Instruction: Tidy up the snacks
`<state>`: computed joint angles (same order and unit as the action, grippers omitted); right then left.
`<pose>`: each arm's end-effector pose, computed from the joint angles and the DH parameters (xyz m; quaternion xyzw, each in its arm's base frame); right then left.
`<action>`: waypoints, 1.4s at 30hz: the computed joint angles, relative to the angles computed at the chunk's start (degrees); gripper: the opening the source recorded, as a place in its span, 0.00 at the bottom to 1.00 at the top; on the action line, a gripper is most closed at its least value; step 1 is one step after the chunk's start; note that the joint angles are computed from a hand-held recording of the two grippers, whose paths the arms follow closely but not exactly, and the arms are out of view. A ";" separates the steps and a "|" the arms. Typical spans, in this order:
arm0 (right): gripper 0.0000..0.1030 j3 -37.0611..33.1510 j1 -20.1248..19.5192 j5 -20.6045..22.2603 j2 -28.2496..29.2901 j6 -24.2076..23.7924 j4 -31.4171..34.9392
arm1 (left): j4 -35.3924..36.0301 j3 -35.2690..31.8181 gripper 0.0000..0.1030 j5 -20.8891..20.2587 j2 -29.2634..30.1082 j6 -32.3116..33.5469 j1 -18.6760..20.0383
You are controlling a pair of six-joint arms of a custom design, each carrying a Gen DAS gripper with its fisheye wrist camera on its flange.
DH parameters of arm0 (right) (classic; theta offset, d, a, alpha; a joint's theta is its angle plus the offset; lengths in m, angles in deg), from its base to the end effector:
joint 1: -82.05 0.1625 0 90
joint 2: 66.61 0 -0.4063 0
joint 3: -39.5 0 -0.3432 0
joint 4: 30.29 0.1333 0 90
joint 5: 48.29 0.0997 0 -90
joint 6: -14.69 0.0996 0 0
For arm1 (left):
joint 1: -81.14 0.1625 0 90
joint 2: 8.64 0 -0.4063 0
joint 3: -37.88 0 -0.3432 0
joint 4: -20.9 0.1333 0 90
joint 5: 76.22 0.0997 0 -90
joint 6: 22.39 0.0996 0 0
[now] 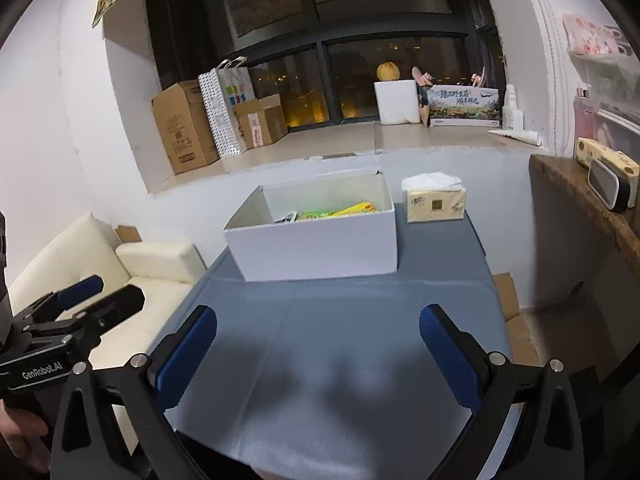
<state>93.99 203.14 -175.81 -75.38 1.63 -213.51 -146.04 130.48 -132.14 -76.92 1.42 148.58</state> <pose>0.4581 -0.6191 -0.0011 0.2057 -0.8518 0.4228 0.2310 -0.0514 -0.6167 0.4278 0.2180 0.8390 -0.4209 0.2673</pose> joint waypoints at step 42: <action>1.00 1.38 0.79 -0.04 -1.51 0.10 0.70 | 1.18 -0.23 1.00 1.04 0.08 0.44 -0.05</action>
<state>95.36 203.93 -175.86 -76.88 1.73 -212.81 -144.85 130.25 -131.10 -76.83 1.86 148.53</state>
